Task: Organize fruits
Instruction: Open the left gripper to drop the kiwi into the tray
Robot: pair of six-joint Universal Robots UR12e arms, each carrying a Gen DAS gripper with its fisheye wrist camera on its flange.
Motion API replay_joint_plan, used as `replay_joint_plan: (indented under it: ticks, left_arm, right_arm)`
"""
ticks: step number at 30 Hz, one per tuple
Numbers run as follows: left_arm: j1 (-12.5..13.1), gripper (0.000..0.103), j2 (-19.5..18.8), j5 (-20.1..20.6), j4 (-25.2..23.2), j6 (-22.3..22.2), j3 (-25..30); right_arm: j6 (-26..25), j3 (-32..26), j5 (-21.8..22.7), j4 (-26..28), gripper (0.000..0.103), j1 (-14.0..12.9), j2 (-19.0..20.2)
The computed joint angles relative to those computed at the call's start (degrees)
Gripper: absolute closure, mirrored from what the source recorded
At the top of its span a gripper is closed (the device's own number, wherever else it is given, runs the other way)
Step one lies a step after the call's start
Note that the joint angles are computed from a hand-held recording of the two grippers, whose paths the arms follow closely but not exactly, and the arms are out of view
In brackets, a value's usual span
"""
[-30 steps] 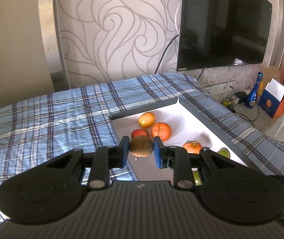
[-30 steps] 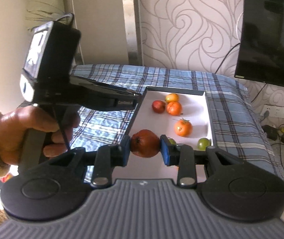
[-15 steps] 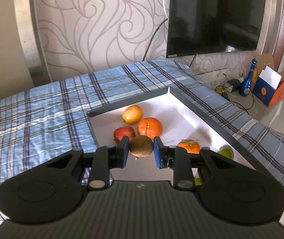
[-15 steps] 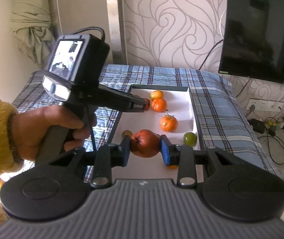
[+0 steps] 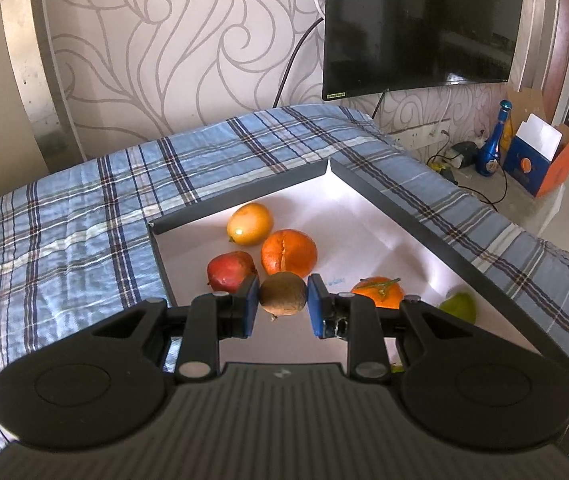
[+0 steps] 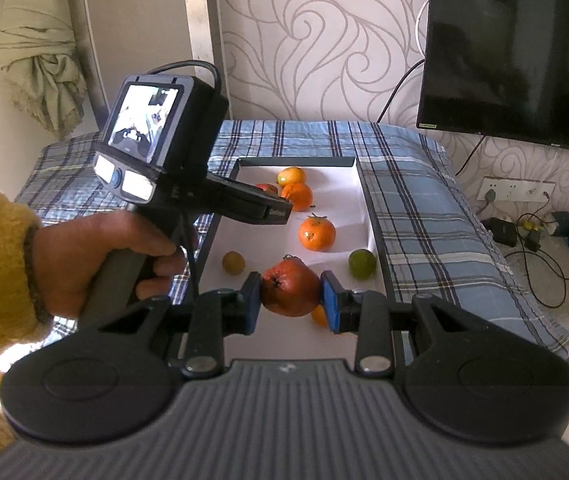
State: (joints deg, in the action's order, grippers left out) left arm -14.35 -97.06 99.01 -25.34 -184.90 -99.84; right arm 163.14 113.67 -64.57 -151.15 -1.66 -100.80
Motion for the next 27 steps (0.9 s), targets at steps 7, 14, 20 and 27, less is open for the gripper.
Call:
replay_joint_plan:
  ticks: [7,14,20,27]
  left_arm:
    - [-0.3,0.050,0.8,1.4,0.9,0.0,-0.6]
    - [0.0,0.050,4.4,1.5,2.3,-0.3,-3.1]
    - [-0.5,0.049,7.6,2.3,1.7,-2.4,-5.4]
    - [-2.6,0.038,10.0,5.4,0.1,-6.7,-6.9]
  right_arm:
    - [-1.5,-0.8,-1.2,0.1,0.068,0.9,1.6]
    - [-2.5,-2.4,-3.5,-0.3,0.068,2.1,5.2]
    - [-2.7,-3.8,-4.4,-1.3,0.067,2.9,7.9]
    - [-3.7,-3.6,-2.6,-3.1,0.044,2.2,8.4]
